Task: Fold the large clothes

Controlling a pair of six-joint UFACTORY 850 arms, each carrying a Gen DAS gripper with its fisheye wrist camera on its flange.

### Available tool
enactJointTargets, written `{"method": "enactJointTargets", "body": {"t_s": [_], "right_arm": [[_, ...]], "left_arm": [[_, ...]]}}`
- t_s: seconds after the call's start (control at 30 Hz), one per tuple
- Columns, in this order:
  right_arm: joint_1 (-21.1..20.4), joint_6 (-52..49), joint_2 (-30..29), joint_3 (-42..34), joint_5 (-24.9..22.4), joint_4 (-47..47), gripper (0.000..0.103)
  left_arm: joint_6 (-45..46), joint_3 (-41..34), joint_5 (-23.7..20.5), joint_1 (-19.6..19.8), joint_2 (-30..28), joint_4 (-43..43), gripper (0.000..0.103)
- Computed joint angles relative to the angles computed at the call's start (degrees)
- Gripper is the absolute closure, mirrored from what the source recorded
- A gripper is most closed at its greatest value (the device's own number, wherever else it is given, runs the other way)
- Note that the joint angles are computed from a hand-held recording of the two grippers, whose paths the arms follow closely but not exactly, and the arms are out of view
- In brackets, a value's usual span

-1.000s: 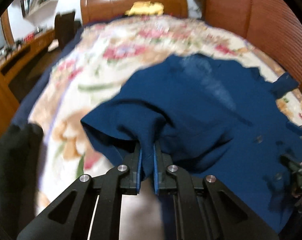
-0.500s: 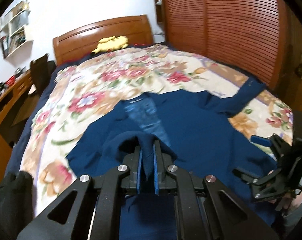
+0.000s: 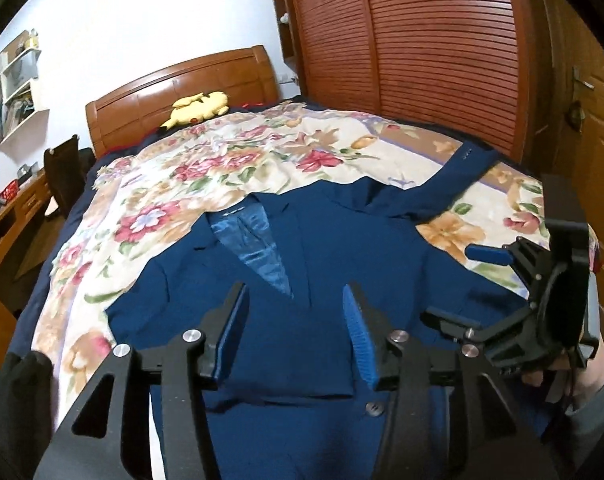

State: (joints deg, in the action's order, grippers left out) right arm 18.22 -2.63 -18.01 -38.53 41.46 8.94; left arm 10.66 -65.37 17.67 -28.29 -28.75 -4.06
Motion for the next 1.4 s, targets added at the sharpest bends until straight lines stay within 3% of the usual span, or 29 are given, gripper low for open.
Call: {"method": "enactJointTargets", "body": {"t_s": [0.03, 0.1, 0.37, 0.63, 0.8, 1.3, 1.4], "right_arm": [[-0.1, 0.2, -0.2, -0.2, -0.1, -0.4, 0.0], [0.1, 0.3, -0.5, -0.4, 0.0, -0.7, 0.0], [-0.4, 2.6, -2.5, -2.8, -0.9, -6.2, 0.001], [0.3, 3.9, -5.0, -6.0, -3.5, -12.6, 0.019], [0.7, 5.6, -6.4, -8.0, -5.2, -16.7, 0.023], [0.5, 7.4, -11.1, -15.9, -17.3, -24.9, 0.025], [0.4, 7.8, -11.4, -16.6, -18.7, -25.0, 0.035]], "left_arm": [[-3.3, 1.1, 1.1, 0.5, 0.4, 2.7, 0.031], [-5.3, 2.9, 3.6, 1.3, 0.9, 3.5, 0.024], [-5.6, 7.4, 9.1, 4.6, 0.3, 1.8, 0.024], [-8.9, 11.7, 12.1, 7.6, -0.7, 4.2, 0.024], [-10.5, 13.6, 14.0, 8.8, -1.4, 5.4, 0.024], [-14.1, 16.7, 19.0, 11.0, -1.8, 8.7, 0.024], [-14.1, 17.2, 19.7, 11.2, -1.7, 8.4, 0.024]]}}
